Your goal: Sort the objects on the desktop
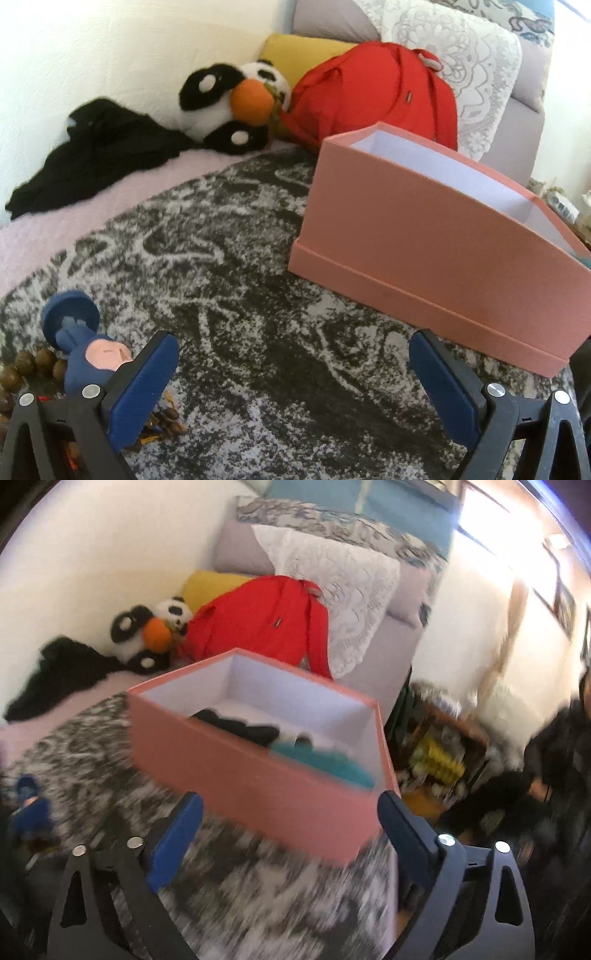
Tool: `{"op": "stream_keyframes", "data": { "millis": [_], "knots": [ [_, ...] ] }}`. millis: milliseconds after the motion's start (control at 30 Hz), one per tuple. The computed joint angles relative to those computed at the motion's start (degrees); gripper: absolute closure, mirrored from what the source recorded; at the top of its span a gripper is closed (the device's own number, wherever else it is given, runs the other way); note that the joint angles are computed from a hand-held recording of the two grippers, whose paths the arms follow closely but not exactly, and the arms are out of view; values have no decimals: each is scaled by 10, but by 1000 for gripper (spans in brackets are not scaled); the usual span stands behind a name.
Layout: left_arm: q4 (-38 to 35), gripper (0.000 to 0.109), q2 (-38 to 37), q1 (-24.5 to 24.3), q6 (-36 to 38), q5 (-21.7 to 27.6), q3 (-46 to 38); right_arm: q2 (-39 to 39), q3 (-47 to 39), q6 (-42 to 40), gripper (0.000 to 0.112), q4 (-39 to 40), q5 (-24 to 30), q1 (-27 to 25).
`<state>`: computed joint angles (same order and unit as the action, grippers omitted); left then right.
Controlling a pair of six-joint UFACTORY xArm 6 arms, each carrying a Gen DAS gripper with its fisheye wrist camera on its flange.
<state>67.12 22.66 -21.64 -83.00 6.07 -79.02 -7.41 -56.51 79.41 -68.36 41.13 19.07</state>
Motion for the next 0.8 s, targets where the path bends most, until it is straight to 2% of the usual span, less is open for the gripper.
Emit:
{"op": "stream_keyframes", "data": {
  "millis": [133, 167, 200, 300, 333, 433, 500, 600, 700, 800],
  "knots": [
    [108, 6, -35, -6, -91, 6, 9, -118, 155, 202, 12, -33, 21, 45],
    [130, 6, -44, -7, -110, 5, 11, -138, 183, 236, 12, -20, 20, 46],
    [152, 6, -53, -8, -129, 4, 14, -144, 196, 246, 12, -2, -1, 35],
    [193, 6, -77, -16, -170, 12, 22, -159, 210, 227, 12, 15, -21, 19],
    [211, 6, -86, -19, -189, 13, 26, -162, 210, 235, 12, 5, -8, 23],
    [206, 6, -99, -20, -193, -8, 33, -167, 209, 261, 11, -30, 40, 41],
    [228, 6, -101, -21, -215, -22, 31, -168, 211, 254, 11, -27, 32, 36],
    [276, 6, -106, -45, -238, 15, 30, -164, 209, 245, 11, -20, 25, 34],
    [295, 6, -105, -60, -234, 28, 27, -160, 205, 241, 11, -23, 19, 30],
    [263, 6, -104, -67, -196, 37, 31, -155, 203, 249, 11, -32, 14, 24]
  ]
}}
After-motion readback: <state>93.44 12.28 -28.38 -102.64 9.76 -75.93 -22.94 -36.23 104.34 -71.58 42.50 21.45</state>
